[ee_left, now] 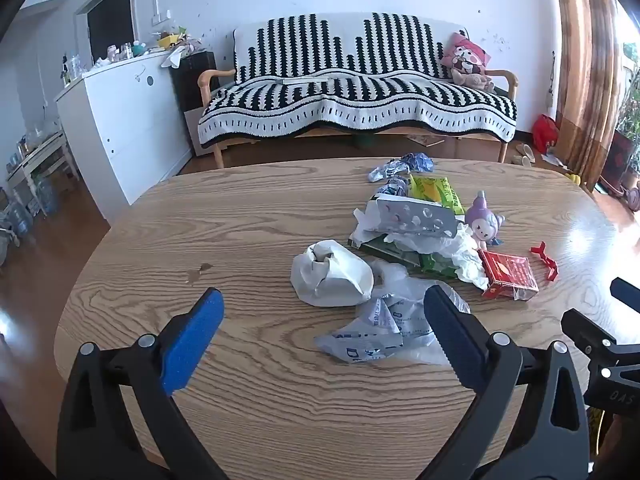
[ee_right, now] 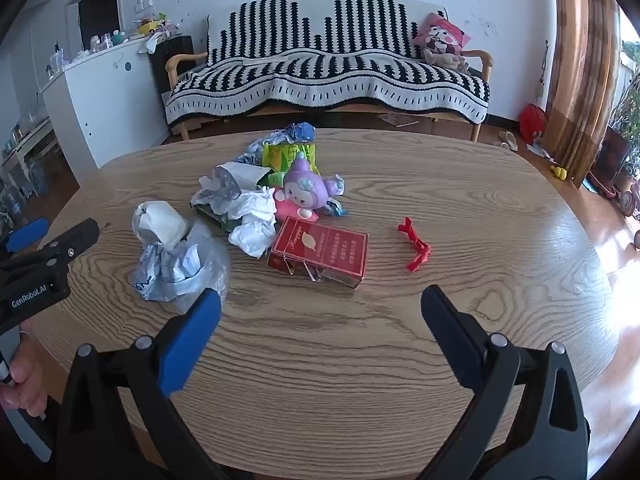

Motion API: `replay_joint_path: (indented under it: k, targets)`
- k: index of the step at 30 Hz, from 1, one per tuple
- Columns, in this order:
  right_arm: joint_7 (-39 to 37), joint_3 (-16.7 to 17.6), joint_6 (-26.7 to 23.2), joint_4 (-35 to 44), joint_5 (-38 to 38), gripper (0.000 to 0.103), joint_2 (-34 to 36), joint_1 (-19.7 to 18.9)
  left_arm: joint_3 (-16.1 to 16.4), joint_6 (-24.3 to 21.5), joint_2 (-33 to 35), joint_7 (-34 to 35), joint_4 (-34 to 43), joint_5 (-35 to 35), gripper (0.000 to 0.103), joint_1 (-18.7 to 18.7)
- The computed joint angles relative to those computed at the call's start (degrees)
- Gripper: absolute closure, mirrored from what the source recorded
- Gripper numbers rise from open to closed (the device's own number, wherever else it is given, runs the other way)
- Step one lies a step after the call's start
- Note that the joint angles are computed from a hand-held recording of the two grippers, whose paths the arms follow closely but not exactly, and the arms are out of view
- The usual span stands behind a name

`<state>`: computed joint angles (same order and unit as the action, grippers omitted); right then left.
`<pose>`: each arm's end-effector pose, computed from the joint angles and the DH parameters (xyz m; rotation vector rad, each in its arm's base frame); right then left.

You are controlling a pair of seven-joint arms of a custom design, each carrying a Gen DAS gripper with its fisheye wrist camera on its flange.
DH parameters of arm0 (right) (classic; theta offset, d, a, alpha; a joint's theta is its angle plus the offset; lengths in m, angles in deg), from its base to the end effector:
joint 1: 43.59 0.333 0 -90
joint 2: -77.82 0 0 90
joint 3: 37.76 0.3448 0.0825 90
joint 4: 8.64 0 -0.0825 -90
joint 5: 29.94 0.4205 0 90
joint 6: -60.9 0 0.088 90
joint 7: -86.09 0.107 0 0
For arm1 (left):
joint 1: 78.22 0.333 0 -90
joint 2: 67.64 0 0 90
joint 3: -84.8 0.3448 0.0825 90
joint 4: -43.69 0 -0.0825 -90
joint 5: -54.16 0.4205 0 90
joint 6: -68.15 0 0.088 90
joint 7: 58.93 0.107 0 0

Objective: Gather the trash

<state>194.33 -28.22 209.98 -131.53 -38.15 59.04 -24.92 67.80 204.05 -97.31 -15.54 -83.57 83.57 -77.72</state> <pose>0.4638 0.2658 0.6469 -1.9362 1.4577 -0.5726 0.4454 -0.1578 0.6601 -1.8568 1.4325 -0.5598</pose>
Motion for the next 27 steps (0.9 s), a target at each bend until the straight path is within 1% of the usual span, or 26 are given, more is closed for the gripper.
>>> replay_joint_path:
  k: [27]
  targets:
    - [0.4,0.1,-0.5,0.6,-0.2,0.006,-0.1,0.1,0.0,0.3,-0.3,-0.1,-0.4,0.2,0.006,-0.1]
